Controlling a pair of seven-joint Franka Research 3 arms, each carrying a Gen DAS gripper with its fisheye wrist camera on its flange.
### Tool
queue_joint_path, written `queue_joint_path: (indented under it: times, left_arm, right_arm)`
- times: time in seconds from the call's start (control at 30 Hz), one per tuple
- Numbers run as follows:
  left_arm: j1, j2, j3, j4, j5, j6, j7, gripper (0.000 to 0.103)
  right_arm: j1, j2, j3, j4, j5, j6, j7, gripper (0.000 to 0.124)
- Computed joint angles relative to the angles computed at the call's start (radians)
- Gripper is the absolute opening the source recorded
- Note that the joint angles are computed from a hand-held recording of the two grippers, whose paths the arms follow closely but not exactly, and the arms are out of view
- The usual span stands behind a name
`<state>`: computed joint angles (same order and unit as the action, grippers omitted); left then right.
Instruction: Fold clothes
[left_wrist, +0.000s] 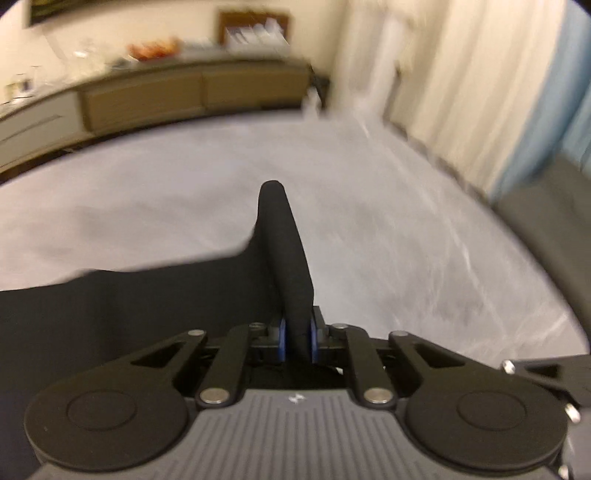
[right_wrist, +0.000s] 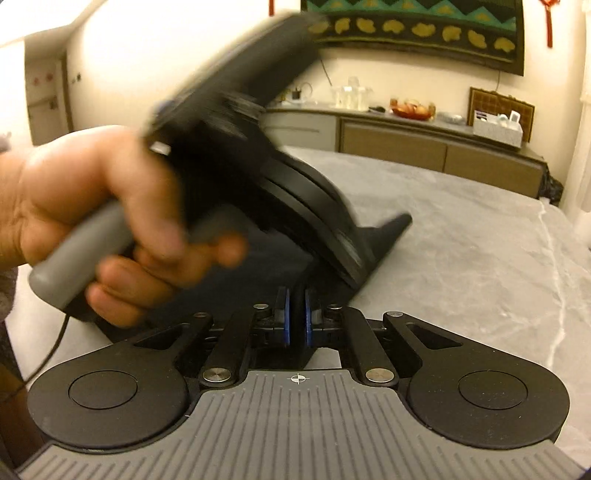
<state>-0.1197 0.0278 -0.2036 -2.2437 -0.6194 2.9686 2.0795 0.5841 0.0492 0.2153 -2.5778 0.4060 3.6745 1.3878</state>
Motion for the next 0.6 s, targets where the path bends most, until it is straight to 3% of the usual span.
queue_joint_path:
  times: [0.03, 0.1, 0.23, 0.33, 0.37, 0.4, 0.5, 0.57, 0.6]
  left_arm:
    - [0.017, -0.05, 0.008, -0.033, -0.111, 0.006, 0.079, 0.011]
    - [0.022, -0.139, 0.083, -0.099, -0.252, 0.012, 0.18, 0.011]
    - [0.07, -0.148, 0.182, -0.147, -0.167, -0.019, 0.076, 0.011]
    - [0.085, -0.109, 0.201, -0.154, -0.141, -0.009, 0.048, 0.011]
    - [0.09, -0.096, 0.202, -0.155, -0.147, -0.002, 0.05, 0.011]
    - [0.102, -0.083, 0.194, -0.154, -0.159, 0.006, 0.059, 0.011]
    - [0.1, -0.108, 0.212, -0.16, -0.353, -0.023, 0.229, 0.012]
    - [0.125, -0.102, 0.215, -0.161, -0.337, -0.039, 0.223, 0.018]
    - [0.145, -0.102, 0.209, -0.172, -0.268, -0.042, 0.154, 0.03]
  right_arm:
    - [-0.023, -0.008, -0.003, -0.008, -0.09, 0.003, 0.091, 0.027]
    - [-0.072, -0.02, -0.017, -0.015, -0.316, 0.012, 0.306, 0.036]
    - [-0.1, 0.01, -0.019, 0.049, -0.514, -0.036, 0.477, 0.036]
    - [-0.092, 0.066, 0.004, 0.138, -0.523, -0.134, 0.458, 0.036]
    - [-0.06, 0.087, -0.001, 0.169, -0.468, -0.171, 0.397, 0.036]
    - [-0.009, 0.106, -0.023, 0.199, -0.388, -0.208, 0.317, 0.036]
    - [0.173, 0.147, -0.135, 0.262, -0.166, -0.249, 0.114, 0.036]
    - [0.228, 0.167, -0.158, 0.293, -0.104, -0.254, 0.04, 0.036]
    - [0.248, 0.178, -0.164, 0.31, -0.081, -0.256, 0.01, 0.036]
